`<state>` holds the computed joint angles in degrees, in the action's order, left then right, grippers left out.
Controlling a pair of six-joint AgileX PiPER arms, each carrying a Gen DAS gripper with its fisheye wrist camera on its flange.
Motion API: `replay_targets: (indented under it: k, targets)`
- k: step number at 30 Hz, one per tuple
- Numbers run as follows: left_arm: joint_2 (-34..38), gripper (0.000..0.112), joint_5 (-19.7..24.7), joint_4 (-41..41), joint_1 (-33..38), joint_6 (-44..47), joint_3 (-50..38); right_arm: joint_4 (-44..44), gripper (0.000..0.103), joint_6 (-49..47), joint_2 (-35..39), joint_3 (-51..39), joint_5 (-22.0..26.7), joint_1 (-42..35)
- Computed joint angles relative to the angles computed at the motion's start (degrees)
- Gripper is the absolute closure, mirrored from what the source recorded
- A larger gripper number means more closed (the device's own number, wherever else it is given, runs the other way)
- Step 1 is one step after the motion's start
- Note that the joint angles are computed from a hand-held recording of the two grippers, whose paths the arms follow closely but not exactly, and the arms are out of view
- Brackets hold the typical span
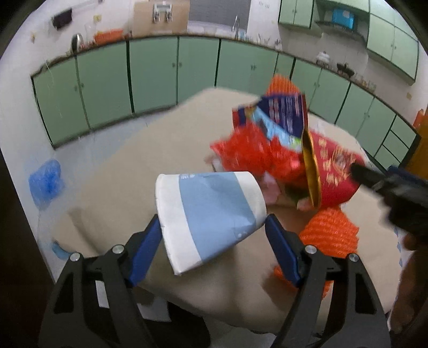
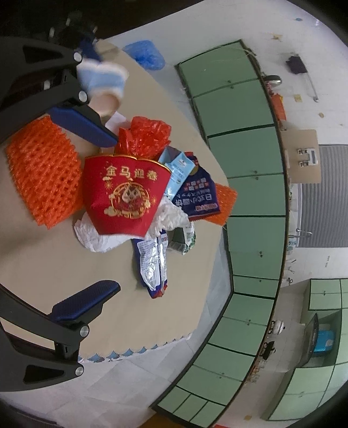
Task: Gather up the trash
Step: 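Close the left tool on the blue cup while the right tool grasps the red cup, then carry both cups over the black bin and open both tools to drop them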
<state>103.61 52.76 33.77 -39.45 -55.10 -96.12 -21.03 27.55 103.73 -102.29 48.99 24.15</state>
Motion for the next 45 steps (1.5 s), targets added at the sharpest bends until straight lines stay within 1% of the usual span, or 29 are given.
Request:
replay_targets:
  k: [2,6,10,14,15,16,17,20,25,28,32,36,39,43,45]
  targets:
    - [-1.2,0.037,0.9,3.1,-0.2,-1.1,0.6,-1.4,0.006,1.4,1.9,-1.5,1.2,0.8]
    - [-2.6,0.037,-1.0,2.2,1.9,0.2,1.7,-3.2,0.006,3.6,5.4,-4.5,3.3,2.1]
    - [-2.3,0.037,-2.3,1.1,4.0,1.8,1.1,-6.7,0.006,5.8,7.4,-6.1,4.9,3.5]
    - [-1.8,0.037,-3.0,-0.6,5.8,3.4,0.3,-7.6,0.006,6.6,9.3,-8.3,6.6,3.6]
    - [-1.8,0.037,-3.1,-0.8,6.0,3.7,0.1,-7.7,0.010,7.1,9.4,-8.4,6.7,3.4]
    - [-1.7,0.037,-3.2,-1.1,6.2,4.0,0.0,-6.1,0.023,6.3,9.3,-8.2,6.3,2.8]
    - [-1.8,0.037,-3.3,-1.2,6.3,4.1,0.0,-4.8,0.023,5.8,9.4,-8.4,6.3,2.2]
    - [-2.2,0.037,-3.3,-0.9,6.3,3.9,0.5,-4.8,0.024,7.8,6.5,-4.4,2.9,1.4]
    - [-3.0,0.037,-3.0,-0.3,5.5,3.8,0.7,-4.2,0.024,8.1,2.0,-0.9,1.9,0.3]
    - [-3.5,0.037,-2.4,0.2,4.4,3.6,0.2,-3.2,0.024,8.2,-2.1,2.1,1.4,-0.9]
    - [-4.4,0.037,-1.4,1.0,2.3,3.9,-0.6,-4.2,0.024,9.2,-9.3,8.3,1.1,-2.4]
    - [-4.6,0.037,0.1,1.0,-0.7,4.8,-2.7,-4.3,0.024,8.9,-17.1,14.7,1.8,-4.8]
    - [-4.1,0.037,1.1,1.5,-4.5,5.3,-4.5,-3.9,0.024,8.7,-23.0,19.6,2.8,-7.3]
    - [-1.9,0.037,1.9,0.4,-9.2,7.0,-8.5,-3.2,0.024,7.7,-29.8,24.7,4.6,-11.7]
    - [0.2,0.037,2.5,-0.4,-12.1,8.4,-11.9,-2.0,0.024,6.6,-33.7,27.9,5.3,-15.2]
